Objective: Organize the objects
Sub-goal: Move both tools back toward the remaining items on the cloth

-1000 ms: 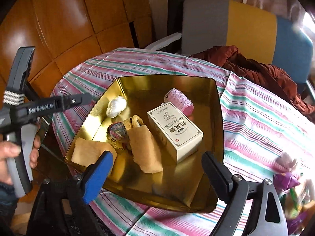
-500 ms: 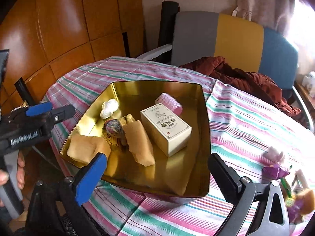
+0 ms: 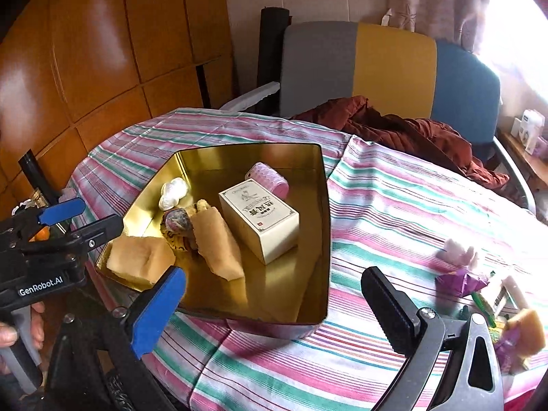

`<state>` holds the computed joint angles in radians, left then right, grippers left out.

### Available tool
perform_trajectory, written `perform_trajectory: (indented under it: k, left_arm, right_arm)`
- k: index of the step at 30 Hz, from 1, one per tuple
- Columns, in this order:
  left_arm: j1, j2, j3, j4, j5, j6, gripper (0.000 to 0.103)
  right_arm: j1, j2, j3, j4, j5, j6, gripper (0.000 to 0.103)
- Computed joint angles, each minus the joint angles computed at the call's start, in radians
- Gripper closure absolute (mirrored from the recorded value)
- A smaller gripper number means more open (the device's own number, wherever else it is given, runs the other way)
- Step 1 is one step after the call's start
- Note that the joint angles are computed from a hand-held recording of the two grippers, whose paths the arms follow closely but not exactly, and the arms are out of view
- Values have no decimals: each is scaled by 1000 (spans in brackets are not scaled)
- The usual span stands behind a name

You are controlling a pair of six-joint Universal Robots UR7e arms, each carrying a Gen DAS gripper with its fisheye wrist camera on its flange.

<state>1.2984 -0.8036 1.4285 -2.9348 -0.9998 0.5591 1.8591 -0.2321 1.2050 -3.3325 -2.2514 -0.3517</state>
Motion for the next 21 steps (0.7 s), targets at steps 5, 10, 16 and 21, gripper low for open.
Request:
perform_trajectory:
  k: [5, 10, 16, 21]
  left_arm:
    - [-5, -6, 13, 9, -2, 4, 20]
    - [-7, -11, 20, 29, -17, -3, 20]
    - [-8, -16, 25, 61, -45, -4, 20]
    - [-8, -18, 25, 78, -70, -5, 20]
  right_arm:
    - [-3, -24, 35, -34, -2, -9, 0]
    - [-17, -57, 84, -77, -25, 9, 0]
    - [-54, -121, 174, -133, -63, 62, 0]
    - [-85, -196, 261, -213, -106, 80, 0]
